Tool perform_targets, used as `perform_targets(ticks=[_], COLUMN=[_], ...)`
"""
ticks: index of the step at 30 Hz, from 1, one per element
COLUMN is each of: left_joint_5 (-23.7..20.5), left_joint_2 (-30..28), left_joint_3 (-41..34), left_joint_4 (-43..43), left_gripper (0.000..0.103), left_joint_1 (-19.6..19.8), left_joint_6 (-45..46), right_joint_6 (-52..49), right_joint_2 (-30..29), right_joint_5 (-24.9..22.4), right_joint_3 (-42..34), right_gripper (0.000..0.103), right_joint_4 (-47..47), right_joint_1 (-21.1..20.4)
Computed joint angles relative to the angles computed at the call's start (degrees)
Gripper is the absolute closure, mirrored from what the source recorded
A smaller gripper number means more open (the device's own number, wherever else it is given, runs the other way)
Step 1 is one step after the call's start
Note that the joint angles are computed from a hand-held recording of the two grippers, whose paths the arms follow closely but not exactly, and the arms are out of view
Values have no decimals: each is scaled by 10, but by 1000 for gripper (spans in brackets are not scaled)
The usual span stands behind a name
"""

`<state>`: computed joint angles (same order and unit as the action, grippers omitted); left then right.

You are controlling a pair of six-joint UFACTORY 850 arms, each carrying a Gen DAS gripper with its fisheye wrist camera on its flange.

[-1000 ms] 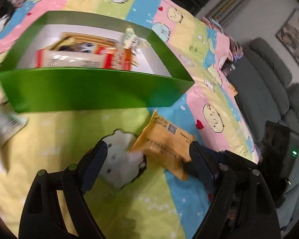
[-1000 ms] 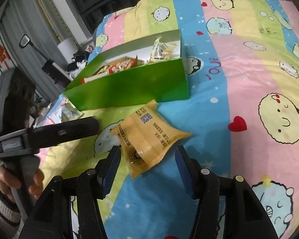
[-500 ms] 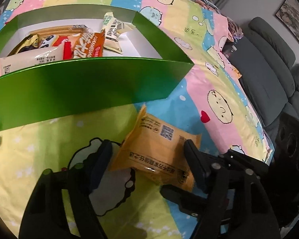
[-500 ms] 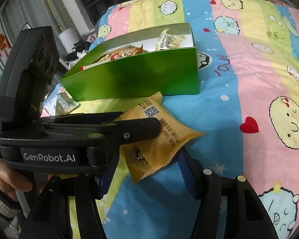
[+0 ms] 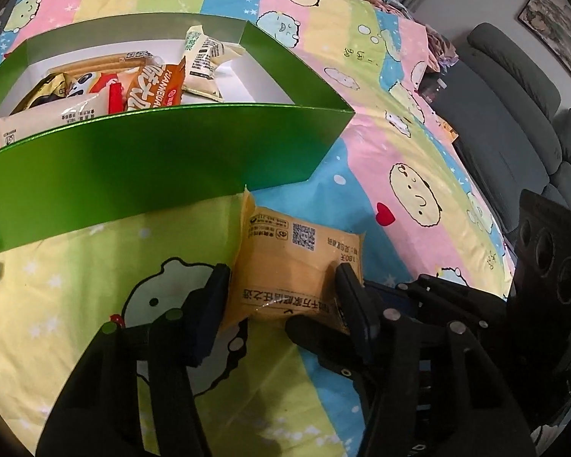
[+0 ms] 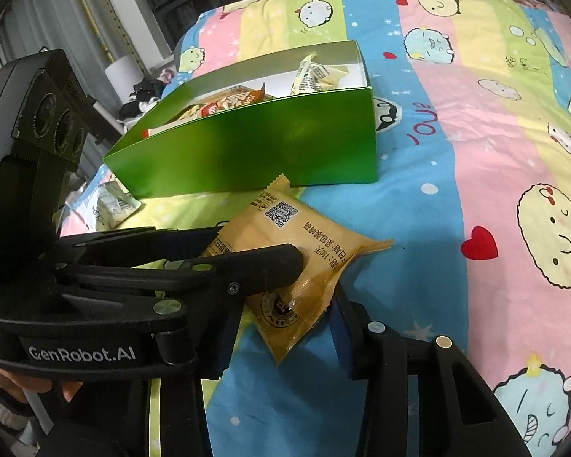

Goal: Organize snacks
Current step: 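Grasp the tan packet with the left tool and lift it, then carry the tan packet into the green box and open the left tool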

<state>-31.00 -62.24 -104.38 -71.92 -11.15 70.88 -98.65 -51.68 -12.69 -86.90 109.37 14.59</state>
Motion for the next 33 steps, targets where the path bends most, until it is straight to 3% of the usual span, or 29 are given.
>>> perform_targets(ticks=[9,22,30,33], left_joint_5=[20,22,25,23], left_joint_2=[36,92,64,36], left_joint_3=[49,101,23,-31], left_joint_4=[-46,-196,-157,-109], left_gripper=[48,48,48,48], left_joint_1=[-1,9,20,24], left_joint_6=[58,204,146,86], right_joint_6=[-49,-254,-186,-116], right_joint_2=[15,62,28,5], right_joint_5=[-21,-36,-37,-37], right_joint_3=[21,47,-37,-80], right_gripper=[64,64,64,64], right_joint_4=[46,225,147,79], right_joint_1=[0,7,2,-2])
